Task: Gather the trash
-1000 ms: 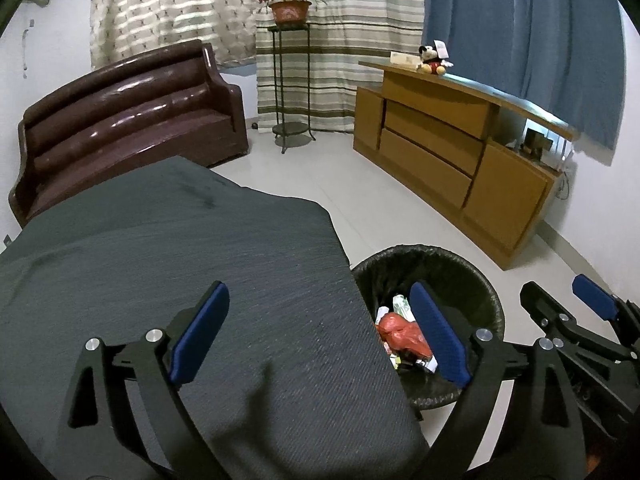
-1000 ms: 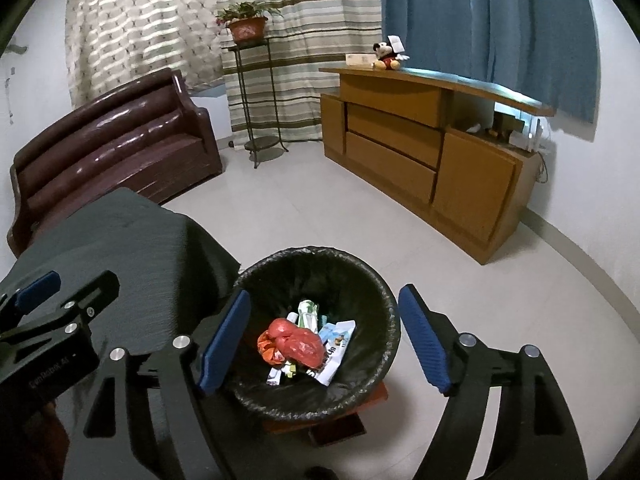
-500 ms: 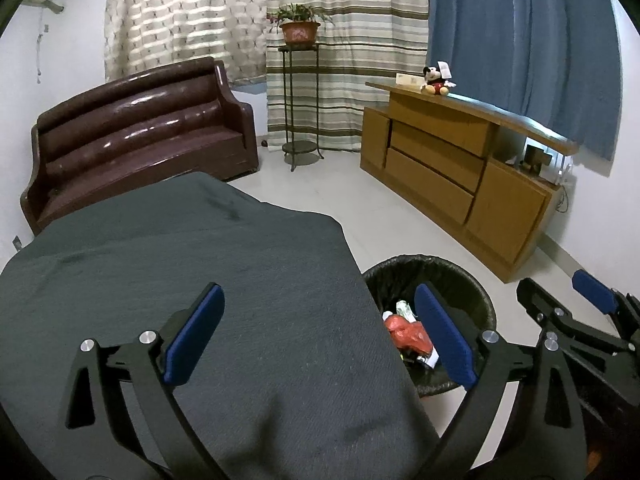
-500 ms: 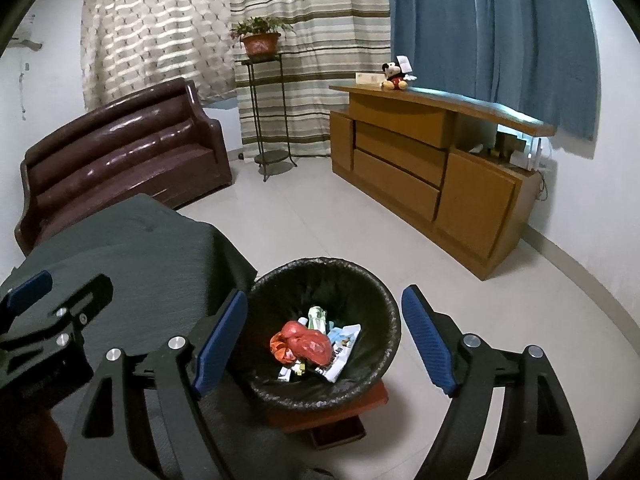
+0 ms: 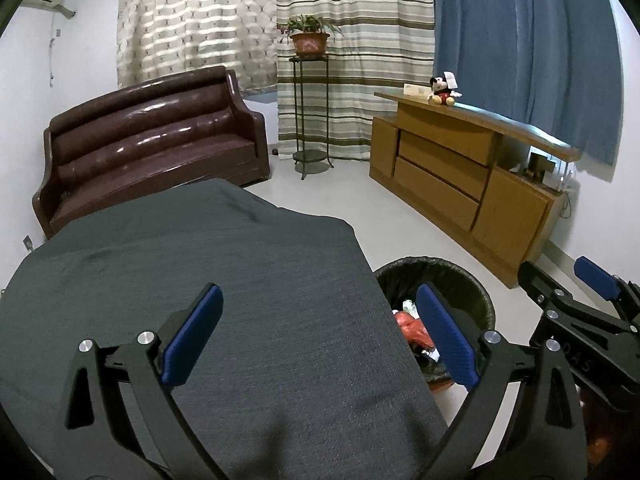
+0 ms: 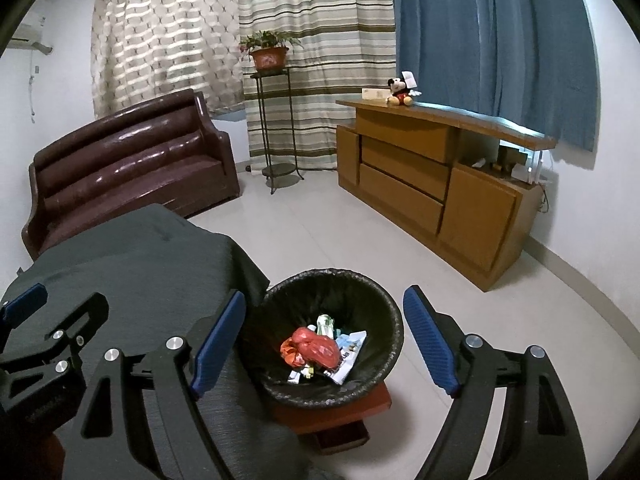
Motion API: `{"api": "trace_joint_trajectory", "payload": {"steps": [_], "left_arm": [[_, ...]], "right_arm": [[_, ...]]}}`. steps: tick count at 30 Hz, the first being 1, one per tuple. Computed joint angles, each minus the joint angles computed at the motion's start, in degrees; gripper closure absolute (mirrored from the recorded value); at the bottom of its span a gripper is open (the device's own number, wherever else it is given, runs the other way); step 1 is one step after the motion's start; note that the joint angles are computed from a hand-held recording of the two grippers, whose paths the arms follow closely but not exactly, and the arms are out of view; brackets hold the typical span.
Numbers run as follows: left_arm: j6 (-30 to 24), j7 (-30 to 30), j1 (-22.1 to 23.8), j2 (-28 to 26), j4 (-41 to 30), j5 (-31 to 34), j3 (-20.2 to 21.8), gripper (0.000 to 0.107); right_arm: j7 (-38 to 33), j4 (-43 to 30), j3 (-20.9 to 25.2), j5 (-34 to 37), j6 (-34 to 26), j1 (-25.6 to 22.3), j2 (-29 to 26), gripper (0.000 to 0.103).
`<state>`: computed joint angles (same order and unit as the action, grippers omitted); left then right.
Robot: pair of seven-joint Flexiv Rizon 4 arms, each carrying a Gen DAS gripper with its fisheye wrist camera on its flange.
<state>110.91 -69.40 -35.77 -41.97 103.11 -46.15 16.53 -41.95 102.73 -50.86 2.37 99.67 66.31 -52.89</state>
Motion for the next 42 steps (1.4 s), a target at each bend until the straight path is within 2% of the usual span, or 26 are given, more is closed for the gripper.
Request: {"api": "trace_joint_trajectory", "payload": {"steps": [7, 42], "left_arm": [[0.87, -0.49, 1.52, 0.88, 0.88, 1.1, -1.66, 0.012], [0.76, -0.59, 2.17, 1.73, 1.61, 1.13, -2.32, 0.012]], "right_arm": [[-0.19, 0.33, -1.08, 0.72, 0.45, 1.15, -0.36, 0.024], [-0.35, 0.31, -1.13, 0.9, 0.25, 1.4, -0.42, 0.024]]}}
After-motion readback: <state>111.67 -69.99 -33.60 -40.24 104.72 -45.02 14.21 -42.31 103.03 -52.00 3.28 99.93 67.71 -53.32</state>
